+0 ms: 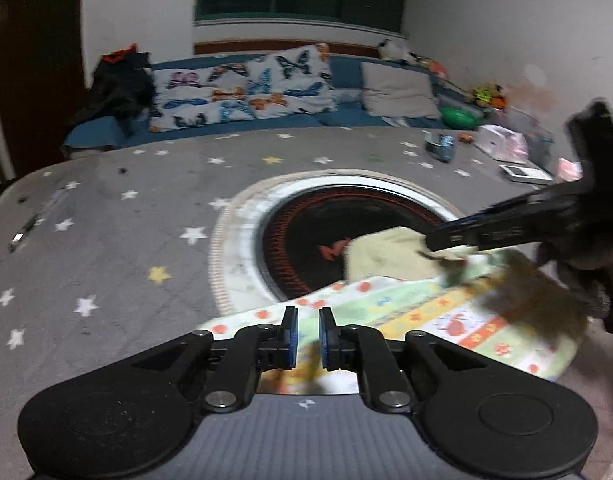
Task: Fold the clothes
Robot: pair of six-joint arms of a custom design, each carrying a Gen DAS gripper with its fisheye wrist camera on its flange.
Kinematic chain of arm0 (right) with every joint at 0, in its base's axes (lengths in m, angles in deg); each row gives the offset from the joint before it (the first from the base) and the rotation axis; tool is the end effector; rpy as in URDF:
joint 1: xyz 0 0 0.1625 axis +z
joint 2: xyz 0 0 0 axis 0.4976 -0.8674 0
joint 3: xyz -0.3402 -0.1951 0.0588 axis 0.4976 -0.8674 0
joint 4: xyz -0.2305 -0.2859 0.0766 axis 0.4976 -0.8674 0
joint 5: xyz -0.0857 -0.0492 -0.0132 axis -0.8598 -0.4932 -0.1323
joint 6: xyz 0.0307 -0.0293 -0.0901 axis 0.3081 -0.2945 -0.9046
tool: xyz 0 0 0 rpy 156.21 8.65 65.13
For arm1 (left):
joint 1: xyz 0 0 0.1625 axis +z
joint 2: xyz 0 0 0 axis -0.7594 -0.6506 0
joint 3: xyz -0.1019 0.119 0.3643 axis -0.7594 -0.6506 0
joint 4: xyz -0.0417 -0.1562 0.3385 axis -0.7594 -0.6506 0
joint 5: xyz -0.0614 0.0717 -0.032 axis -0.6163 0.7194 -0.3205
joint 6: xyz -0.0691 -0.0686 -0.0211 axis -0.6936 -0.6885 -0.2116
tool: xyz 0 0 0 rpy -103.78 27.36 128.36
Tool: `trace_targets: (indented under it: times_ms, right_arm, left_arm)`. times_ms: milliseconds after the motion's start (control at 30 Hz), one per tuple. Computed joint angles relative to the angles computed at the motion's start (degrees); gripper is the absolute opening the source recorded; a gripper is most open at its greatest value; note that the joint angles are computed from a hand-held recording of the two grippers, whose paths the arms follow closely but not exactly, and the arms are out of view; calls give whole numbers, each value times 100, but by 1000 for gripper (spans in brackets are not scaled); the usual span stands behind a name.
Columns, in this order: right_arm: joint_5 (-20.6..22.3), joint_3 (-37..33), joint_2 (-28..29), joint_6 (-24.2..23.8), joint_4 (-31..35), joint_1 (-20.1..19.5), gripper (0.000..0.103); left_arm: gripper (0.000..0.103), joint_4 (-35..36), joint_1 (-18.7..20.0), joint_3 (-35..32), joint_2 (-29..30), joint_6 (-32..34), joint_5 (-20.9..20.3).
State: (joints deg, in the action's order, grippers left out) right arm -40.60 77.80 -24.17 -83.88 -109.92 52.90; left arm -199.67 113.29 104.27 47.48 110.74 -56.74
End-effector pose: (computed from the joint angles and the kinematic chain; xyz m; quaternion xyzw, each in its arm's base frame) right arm 0.0112 -0.7432 0.1584 0.1403 -0.8927 0.3390 0.2618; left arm -0.1785 -0.7453 0.0055 0.4060 0.8627 -0.2430 0.1785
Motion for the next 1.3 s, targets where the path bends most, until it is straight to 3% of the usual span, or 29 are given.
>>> trace_targets:
  times_ms: [167,233,267,400,467,633,700,833,1033,1300]
  right_arm:
    - [75,-100,29,37,199,-46,20]
    - [52,-131,63,-50,167,-28,5]
    - [18,-152,91,-129,112,-8,4]
    - [77,-238,251,-595,-554,99,2]
    - [140,-377,367,-699,-804,136,2]
    - [-325,-1157,795,-707,-320,174,3]
    - [-367,-1143,804,-695,-377,166,3]
    - [-75,-408,295,-523,-415,183,7]
    - [21,913,-286,-989,-829,300,9]
    - [5,2080,-485,-1433,-1802,409,17]
  left_arm:
    - [12,319,-39,-201,143,57,-138]
    - [12,468,-43,-303,199,30,-171]
    - [12,547,-43,-356,226,13,-190]
    - [14,682,-47,-476,295,-17,-261]
    - [25,681,-61,-533,349,8,-221]
    - [28,713,-75,-636,451,-2,-62]
    - [27,683,-76,-621,448,7,-47]
    - [27,655,-93,-656,493,154,12]
    - [27,653,-93,-832,642,148,140]
    - [28,230,-186,10,153,68,-76]
